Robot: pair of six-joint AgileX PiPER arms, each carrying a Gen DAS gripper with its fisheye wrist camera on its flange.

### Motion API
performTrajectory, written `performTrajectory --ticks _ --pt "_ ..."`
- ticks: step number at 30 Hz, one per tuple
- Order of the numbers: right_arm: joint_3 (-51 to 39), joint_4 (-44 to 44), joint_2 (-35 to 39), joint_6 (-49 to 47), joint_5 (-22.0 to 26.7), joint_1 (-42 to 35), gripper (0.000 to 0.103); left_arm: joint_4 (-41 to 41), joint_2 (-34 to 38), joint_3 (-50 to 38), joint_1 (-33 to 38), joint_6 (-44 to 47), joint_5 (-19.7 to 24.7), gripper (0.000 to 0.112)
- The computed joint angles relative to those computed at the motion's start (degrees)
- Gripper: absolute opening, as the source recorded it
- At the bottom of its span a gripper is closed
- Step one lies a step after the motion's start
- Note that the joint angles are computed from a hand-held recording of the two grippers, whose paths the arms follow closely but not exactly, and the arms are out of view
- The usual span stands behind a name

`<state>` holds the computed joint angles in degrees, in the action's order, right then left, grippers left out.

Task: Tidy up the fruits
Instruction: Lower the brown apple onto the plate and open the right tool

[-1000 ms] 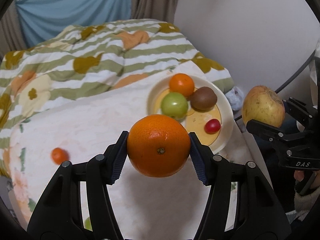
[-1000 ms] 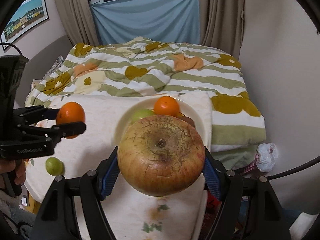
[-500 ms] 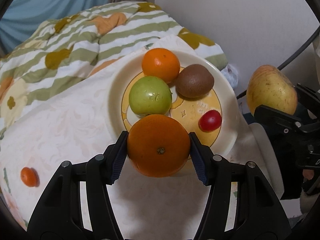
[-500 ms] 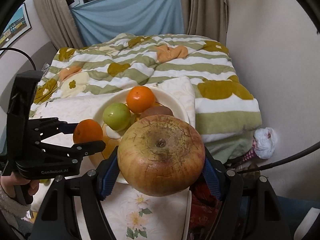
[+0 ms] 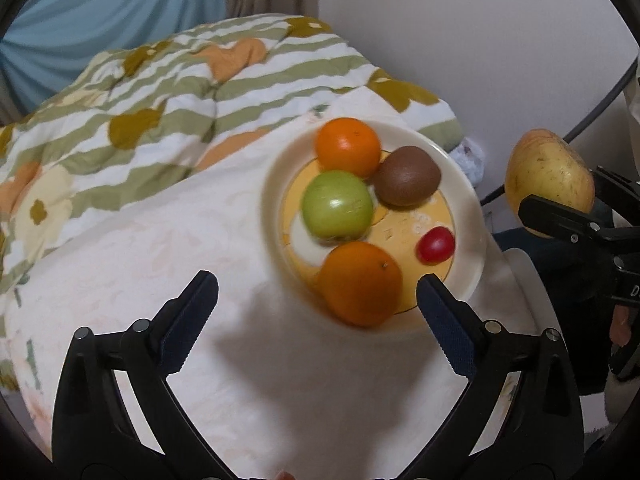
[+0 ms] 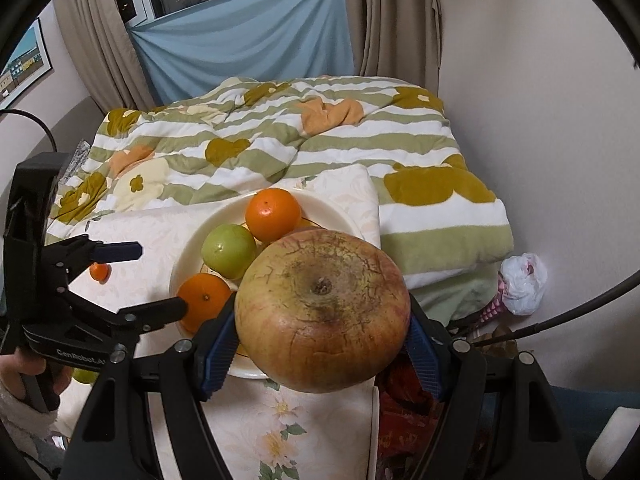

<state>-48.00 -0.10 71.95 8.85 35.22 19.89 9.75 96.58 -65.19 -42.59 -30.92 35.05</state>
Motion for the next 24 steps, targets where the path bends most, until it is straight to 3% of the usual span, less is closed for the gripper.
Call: performTrajectory --ticks 13,24 --pt "-0.6 5.2 5.5 -5.6 -3.9 4.2 0.071 7.7 -10.8 9.6 -0.1 -13.1 4.9 0.103" --pt "2.2 15.2 8.8 -16.7 -8.3 4.6 0.071 11.7 -14.0 13.2 -4.4 -22.6 8.3 0.103"
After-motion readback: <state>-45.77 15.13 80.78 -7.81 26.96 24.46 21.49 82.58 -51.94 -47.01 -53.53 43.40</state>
